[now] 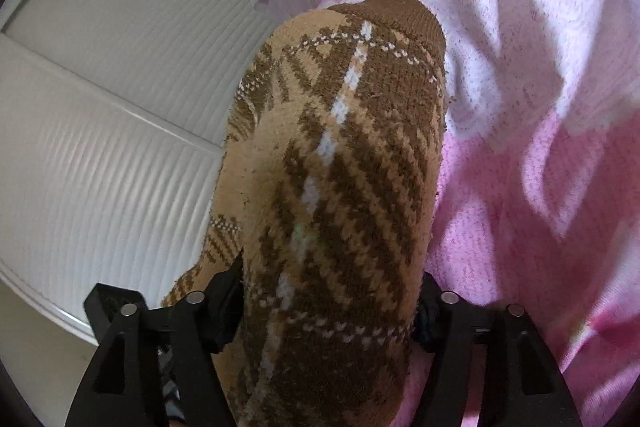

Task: Fold small clothes
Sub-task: 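Grip the folded bundle with both grippers and lift it off the duvet, then lower the bundle onto the duvet by the wardrobe and open both grippers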

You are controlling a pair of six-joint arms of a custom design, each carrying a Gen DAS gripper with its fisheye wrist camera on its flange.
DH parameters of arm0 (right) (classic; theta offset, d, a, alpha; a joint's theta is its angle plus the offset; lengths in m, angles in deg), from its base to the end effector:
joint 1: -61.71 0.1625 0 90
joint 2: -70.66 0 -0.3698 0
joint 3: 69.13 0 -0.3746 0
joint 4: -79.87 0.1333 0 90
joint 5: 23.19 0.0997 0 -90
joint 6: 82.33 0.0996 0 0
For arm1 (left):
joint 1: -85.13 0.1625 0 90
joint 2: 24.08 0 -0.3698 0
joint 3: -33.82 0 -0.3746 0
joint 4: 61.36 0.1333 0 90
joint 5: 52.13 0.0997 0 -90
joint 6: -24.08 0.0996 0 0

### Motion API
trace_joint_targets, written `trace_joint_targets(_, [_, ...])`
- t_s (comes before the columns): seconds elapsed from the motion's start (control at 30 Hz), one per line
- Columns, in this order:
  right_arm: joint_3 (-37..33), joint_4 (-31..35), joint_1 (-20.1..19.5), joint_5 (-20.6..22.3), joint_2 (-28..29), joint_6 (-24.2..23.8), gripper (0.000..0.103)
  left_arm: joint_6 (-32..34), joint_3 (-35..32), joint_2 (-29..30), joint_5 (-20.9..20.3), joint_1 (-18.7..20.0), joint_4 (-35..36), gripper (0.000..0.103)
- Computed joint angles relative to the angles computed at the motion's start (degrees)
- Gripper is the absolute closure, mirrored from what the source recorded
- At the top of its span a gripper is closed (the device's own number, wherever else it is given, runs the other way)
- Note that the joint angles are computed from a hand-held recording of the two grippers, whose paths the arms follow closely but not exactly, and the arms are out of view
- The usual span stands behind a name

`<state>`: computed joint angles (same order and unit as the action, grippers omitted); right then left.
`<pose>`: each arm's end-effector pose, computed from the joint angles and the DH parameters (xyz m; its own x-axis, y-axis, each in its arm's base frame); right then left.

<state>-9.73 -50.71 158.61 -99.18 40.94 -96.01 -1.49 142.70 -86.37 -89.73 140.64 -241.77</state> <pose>0.2479 -0.7383 0.0843 -0.9027 -0.3880 -0.1863 -0.3411 0.9089 -0.2400 -0.1328 -0.5681 0.2429 -0.9102 -0.3529 -0.2168 0.0174 0.4904 -0.8713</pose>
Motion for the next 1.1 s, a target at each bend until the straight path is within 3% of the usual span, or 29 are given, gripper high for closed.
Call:
trace_joint_targets(0.13, [2.1,-1.0,1.6,-5.5,-3.0,-1.6,0.028,-2.3,0.8,-1.7,3.0,-2.4,3.8,0.046])
trace_joint_targets(0.27, [7.8,-6.2,2.1,-9.2,-7.9,-4.5,0.028,-9.0,3.7,-3.2,13.0,-7.4,10.6,0.046])
trace_joint_targets(0.33, [10.4,-10.5,2.2,-10.4,-10.0,-8.4,0.028,-13.6,5.5,-4.1,17.9,-10.9,15.2,0.050])
trace_joint_targets(0.47, [13.6,-13.1,3.5,-12.2,-13.5,-17.5,0.028,-10.4,5.8,-2.8,23.1,-16.2,14.6,0.050])
trace_joint_targets(0.57, [17.2,-17.2,4.7,-14.7,-15.8,-24.9,0.028,-0.5,3.7,0.3,22.3,-17.7,6.6,0.050])
trace_joint_targets(0.7, [23.2,-24.5,5.3,-16.7,-18.8,-30.8,0.028,5.9,0.2,3.6,20.3,-16.4,5.6,0.050])
trace_joint_targets(0.9, [21.9,-23.6,4.5,-17.7,-18.0,-30.1,0.028,-1.9,0.1,1.2,15.0,-10.7,13.2,0.051])
trace_joint_targets(1.0, [22.2,-23.6,3.9,-17.5,-18.1,-30.4,0.028,-4.7,1.2,0.5,14.0,-8.4,14.0,0.062])
trace_joint_targets(1.1, [23.7,-25.2,3.9,-17.7,-18.3,-32.5,0.028,-3.8,2.1,1.0,14.1,-7.9,10.7,0.064])
